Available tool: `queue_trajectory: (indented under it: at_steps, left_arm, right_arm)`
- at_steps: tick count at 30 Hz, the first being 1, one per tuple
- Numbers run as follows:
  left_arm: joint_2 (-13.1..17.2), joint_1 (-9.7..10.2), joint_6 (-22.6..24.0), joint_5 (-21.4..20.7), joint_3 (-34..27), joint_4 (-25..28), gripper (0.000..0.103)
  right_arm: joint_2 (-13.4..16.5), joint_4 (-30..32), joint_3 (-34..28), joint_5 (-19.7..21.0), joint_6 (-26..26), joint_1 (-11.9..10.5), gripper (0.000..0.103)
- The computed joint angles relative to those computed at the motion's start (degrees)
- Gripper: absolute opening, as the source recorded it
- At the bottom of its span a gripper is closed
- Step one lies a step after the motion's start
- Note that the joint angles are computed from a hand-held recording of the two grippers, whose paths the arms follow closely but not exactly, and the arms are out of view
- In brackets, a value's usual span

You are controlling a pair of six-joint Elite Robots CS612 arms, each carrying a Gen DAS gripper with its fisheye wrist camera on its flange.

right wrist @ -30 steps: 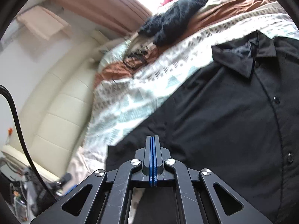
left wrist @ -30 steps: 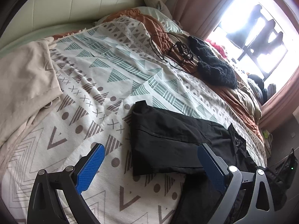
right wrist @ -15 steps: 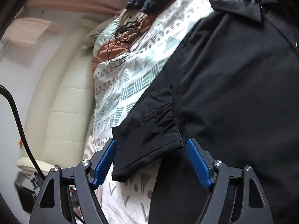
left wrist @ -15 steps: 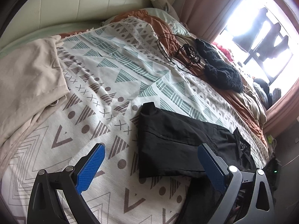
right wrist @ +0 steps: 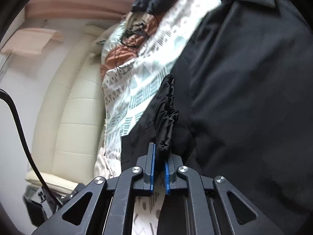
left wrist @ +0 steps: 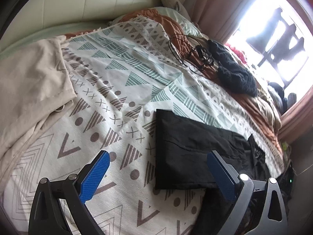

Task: Fold large clothes

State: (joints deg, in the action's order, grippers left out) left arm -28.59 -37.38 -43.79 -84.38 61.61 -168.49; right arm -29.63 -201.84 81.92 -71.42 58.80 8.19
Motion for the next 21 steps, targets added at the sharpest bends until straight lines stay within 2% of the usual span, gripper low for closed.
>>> queue_trajectory:
  at_steps: [10, 15, 21]
  left_arm:
    - [0.5, -0.66, 0.12, -1.41, -1.35, -0.61, 0.1]
    - [1.05, -1.3, 1.33, -2.2, -2.51, -0.36, 0.1]
    - [1.65, -2.17, 4.61, -1.96, -3.81, 1.33, 0.1]
  right_arm:
    - [-6.36, -7.82, 8.92, -6.96, -2.1, -0.7, 0.008]
    - [-10.51, -13.94, 15.33, -13.97, -2.47, -1.3, 0.008]
    - [-14.34, -17.04, 21.8, -21.0, -3.49, -2.54, 0.007]
